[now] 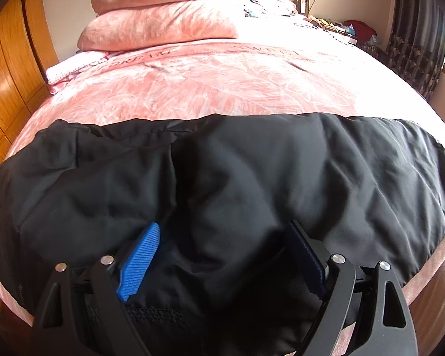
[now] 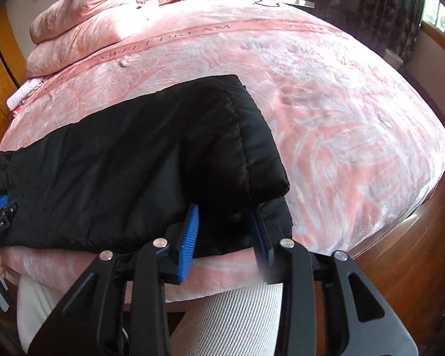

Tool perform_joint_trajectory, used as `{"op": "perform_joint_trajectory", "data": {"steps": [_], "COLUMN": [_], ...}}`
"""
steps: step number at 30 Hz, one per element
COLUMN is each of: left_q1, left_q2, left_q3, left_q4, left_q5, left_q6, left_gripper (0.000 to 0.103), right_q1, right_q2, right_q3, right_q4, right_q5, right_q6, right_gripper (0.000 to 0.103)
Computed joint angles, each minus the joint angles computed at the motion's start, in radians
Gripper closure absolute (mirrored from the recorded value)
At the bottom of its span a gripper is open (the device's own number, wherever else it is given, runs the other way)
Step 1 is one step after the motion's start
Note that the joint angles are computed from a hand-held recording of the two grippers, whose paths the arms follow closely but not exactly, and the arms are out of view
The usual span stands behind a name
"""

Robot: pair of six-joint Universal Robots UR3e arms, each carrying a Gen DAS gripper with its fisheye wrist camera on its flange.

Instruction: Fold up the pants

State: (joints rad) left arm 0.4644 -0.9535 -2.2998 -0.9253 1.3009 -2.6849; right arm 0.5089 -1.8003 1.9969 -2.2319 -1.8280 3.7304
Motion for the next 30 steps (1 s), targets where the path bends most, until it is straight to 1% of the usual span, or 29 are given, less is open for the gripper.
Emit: {"op": "perform_joint_trajectory", "data": {"steps": [1,2,3,4,5,6,7,8,10,11,12,13,15,17,18,19,20,21,22,23,24,25,27,29,30], "left_q1": [0.019,0.043,0.06,0.068,0.069,0.074,0.077,0.08,0.081,0.079,0.081,0.092,0.136,0.219,0.26,0.293,0.312,0.32,0.32,0.304,0.277,0.256,0.218,0.191,0.184], "left_q2": [0.007,0.02,0.028,0.031,0.032,0.036,0.041,0.047,0.057,0.06,0.059,0.058,0.059,0.082,0.085,0.069,0.035,-0.016,-0.074,-0.147,-0.234,-0.308,-0.436,-0.56,-0.628], "left_q3": [0.007,0.011,0.012,0.011,0.007,0.001,-0.007,-0.015,-0.032,-0.037,-0.034,-0.021,0.029,0.087,0.118,0.156,0.202,0.257,0.313,0.383,0.471,0.546,0.664,0.779,0.849], "left_q4": [-0.025,-0.053,-0.071,-0.076,-0.072,-0.069,-0.066,-0.061,-0.049,-0.043,-0.049,-0.074,-0.166,-0.258,-0.291,-0.314,-0.334,-0.349,-0.363,-0.389,-0.426,-0.455,-0.476,-0.522,-0.573], "left_q5": [-0.02,-0.043,-0.059,-0.063,-0.06,-0.06,-0.062,-0.063,-0.065,-0.064,-0.067,-0.078,-0.114,-0.173,-0.202,-0.226,-0.245,-0.261,-0.276,-0.28,-0.275,-0.275,-0.264,-0.235,-0.222], "left_q6": [0.013,0.03,0.046,0.055,0.059,0.066,0.074,0.082,0.1,0.105,0.11,0.122,0.166,0.216,0.238,0.26,0.282,0.306,0.329,0.358,0.399,0.441,0.531,0.633,0.681], "left_gripper": [0.016,0.016,0.016,0.016,0.016,0.016,0.016,0.016,0.014,0.014,0.014,0.014,0.014,0.014,0.014,0.014,0.014,0.014,0.014,0.014,0.014,0.014,0.014,0.015,0.016], "right_q1": [-0.022,-0.056,-0.091,-0.124,-0.154,-0.17,-0.182,-0.189,-0.199,-0.197,-0.181,-0.161,-0.124,-0.086,-0.059,-0.022,0.015,0.033,0.034,0.031,0.027,0.022,0.022,0.038,0.053], "right_q2": [-0.033,-0.066,-0.095,-0.109,-0.108,-0.106,-0.115,-0.125,-0.157,-0.169,-0.168,-0.155,-0.127,-0.098,-0.076,-0.048,-0.028,-0.019,-0.013,0.002,0.026,0.062,0.162,0.281,0.344], "right_q3": [0.012,0.029,0.048,0.052,0.041,0.028,0.032,0.037,0.057,0.062,0.051,0.034,-0.008,-0.049,-0.078,-0.119,-0.153,-0.173,-0.194,-0.214,-0.236,-0.264,-0.333,-0.42,-0.473], "right_q4": [-0.008,-0.026,-0.044,-0.034,-0.001,0.032,0.051,0.071,0.094,0.105,0.127,0.14,0.173,0.205,0.227,0.256,0.263,0.249,0.231,0.197,0.158,0.123,0.058,0.014,0.006], "right_q5": [0.031,0.07,0.097,0.123,0.141,0.145,0.153,0.16,0.191,0.201,0.193,0.177,0.16,0.141,0.111,0.051,-0.009,-0.039,-0.034,-0.013,0.014,0.054,0.126,0.172,0.182], "right_q6": [-0.011,-0.019,-0.021,-0.02,-0.019,-0.015,-0.02,-0.028,-0.053,-0.059,-0.06,-0.066,-0.075,-0.083,-0.081,-0.069,-0.064,-0.077,-0.097,-0.119,-0.141,-0.166,-0.206,-0.237,-0.244], "right_gripper": [0.041,0.029,0.03,0.039,0.051,0.055,0.062,0.075,0.09,0.1,0.103,0.103,0.103,0.103,0.103,0.099,0.092,0.086,0.068,0.061,0.061,0.064,0.068,0.068,0.068]}}
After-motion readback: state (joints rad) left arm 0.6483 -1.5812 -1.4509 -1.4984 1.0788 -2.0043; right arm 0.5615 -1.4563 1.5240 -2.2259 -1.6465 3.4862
